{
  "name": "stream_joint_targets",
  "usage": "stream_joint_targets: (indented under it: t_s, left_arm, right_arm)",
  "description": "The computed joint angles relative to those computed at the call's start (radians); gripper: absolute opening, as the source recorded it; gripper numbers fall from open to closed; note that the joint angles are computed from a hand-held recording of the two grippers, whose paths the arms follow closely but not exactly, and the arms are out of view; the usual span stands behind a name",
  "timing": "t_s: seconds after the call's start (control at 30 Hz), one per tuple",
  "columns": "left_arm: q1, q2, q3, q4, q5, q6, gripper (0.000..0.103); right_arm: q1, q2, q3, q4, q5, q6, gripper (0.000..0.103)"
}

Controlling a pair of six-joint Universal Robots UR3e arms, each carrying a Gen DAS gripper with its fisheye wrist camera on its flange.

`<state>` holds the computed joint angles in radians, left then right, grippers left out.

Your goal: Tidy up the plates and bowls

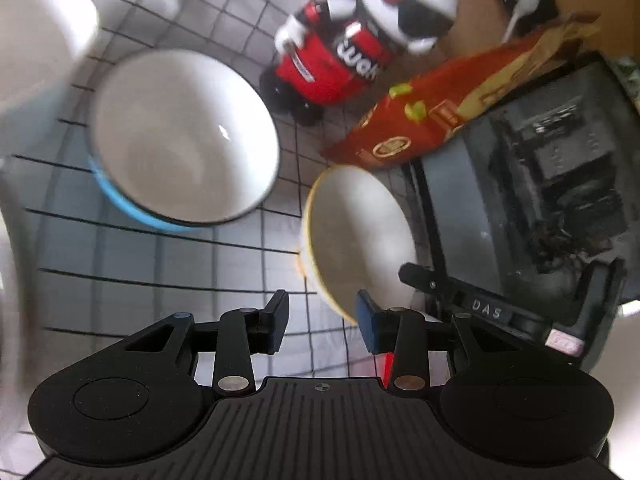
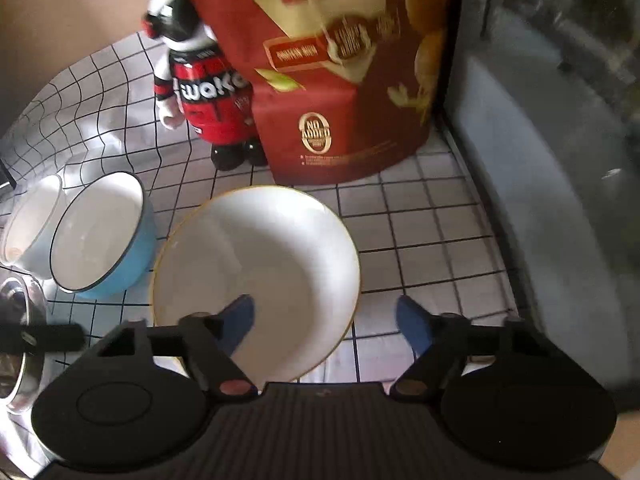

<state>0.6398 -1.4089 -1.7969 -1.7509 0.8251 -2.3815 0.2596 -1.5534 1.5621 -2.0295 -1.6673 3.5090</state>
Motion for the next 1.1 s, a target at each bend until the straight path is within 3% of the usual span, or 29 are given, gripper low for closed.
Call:
stream_joint_targets:
  t_s: [0.07,0.2,0.33,0.4,0.53,0.7,0.87,1.1]
  left_arm:
    - [-0.049,0.022,-0.083,0.152,-0.009,-0.129,0.041]
    - [-0.112,-0.019,-0.134,0.313,-0.022,-0.289,0.041]
    - [-0.162,-0.08,-0.15,0.451,-0.008,-0.393,0.041]
    - [-0.173,-0.11,-0.136,0.451,-0.011,-0.388,0.039]
    - [-0.184,-0.115,-0.107,0.427,0.033,-0.315,0.025]
    - [-0.157,-0.07,-0.073,0.324,0.112,-0.243,0.025]
    - [-0.06,0.044,-0.083,0.145,0.209,-0.045,0.025]
    - [0.198,0.137,-0.044,-0.132,0.32,0.24,0.025]
  right_arm:
    - [-0.027,0.023,0.023,-0.045,0.01,-0.037,0.075]
    - [-0.096,0.078,0.027,-0.09,0.109,-0.039,0.075]
    - [-0.142,0.141,0.005,-0.1,0.19,-0.049,0.065]
    - [-0.152,0.17,-0.011,-0.099,0.22,-0.061,0.058]
    - [-0.118,0.212,-0.056,-0.096,0.2,-0.068,0.055]
    - [-0.104,0.167,-0.035,-0.065,0.253,-0.084,0.055]
    - [-0.033,0.1,0.003,-0.022,0.29,-0.088,0.056]
    - [0.076,0.088,0.03,-0.032,0.37,0.0,0.057]
